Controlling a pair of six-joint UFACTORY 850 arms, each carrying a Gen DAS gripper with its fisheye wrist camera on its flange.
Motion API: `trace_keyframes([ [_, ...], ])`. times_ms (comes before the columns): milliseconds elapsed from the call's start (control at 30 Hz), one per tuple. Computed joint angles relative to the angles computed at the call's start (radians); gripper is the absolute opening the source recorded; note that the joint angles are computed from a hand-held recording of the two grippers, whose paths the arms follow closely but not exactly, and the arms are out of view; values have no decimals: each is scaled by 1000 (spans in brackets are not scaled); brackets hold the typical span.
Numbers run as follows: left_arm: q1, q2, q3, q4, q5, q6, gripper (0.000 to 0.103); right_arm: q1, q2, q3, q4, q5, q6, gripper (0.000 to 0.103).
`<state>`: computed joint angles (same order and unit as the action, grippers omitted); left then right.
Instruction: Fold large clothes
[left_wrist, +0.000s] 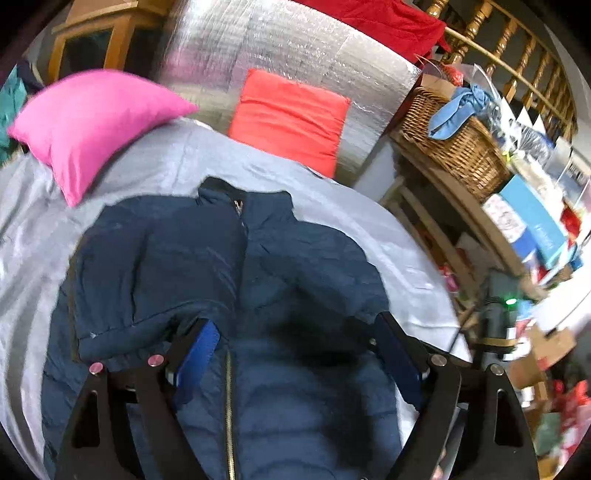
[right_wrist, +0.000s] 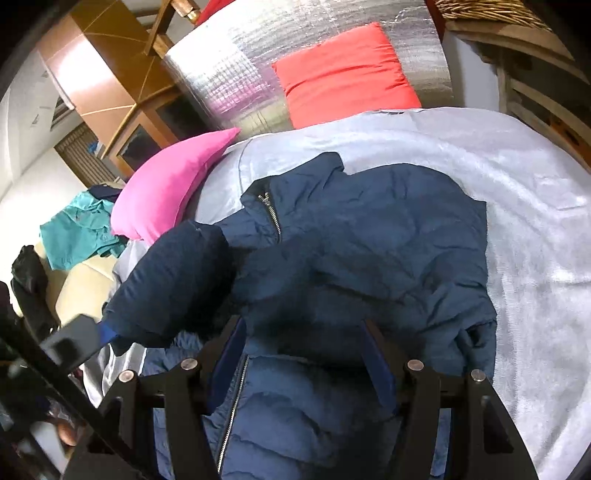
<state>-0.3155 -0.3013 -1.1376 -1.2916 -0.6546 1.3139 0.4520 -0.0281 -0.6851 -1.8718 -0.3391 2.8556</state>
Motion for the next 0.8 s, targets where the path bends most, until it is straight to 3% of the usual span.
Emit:
trace_keyframes([
  [167, 56, -59, -70, 75, -191, -93, 86, 9, -23, -23, 72, -16, -82, 67],
  [333, 60, -169, -155, 201, -370, -252, 89, 14, -20, -27, 191, -44, -208, 67],
  [433, 21, -154, -122, 266, -297, -260, 89, 20, 9, -3, 263, -77, -263, 67],
  [567, -79, -100, -67, 483, -99, -286, 89, 3, 54, 39, 217, -82, -164, 67],
  [600, -92, -88, -52, 501, -79, -283, 89, 0, 57, 41, 212, -78, -158, 67],
  [633, -91, -84, -46, 491, -96, -257, 89, -3, 59, 39, 213, -75, -165, 67],
  [700, -70, -76, -44, 429, -246, -128, 89, 8, 58, 36, 245, -96, -201, 67],
  [800, -19, -59, -51, 379, -391, -27, 89, 10, 46, 28, 243, -79, -207, 67],
])
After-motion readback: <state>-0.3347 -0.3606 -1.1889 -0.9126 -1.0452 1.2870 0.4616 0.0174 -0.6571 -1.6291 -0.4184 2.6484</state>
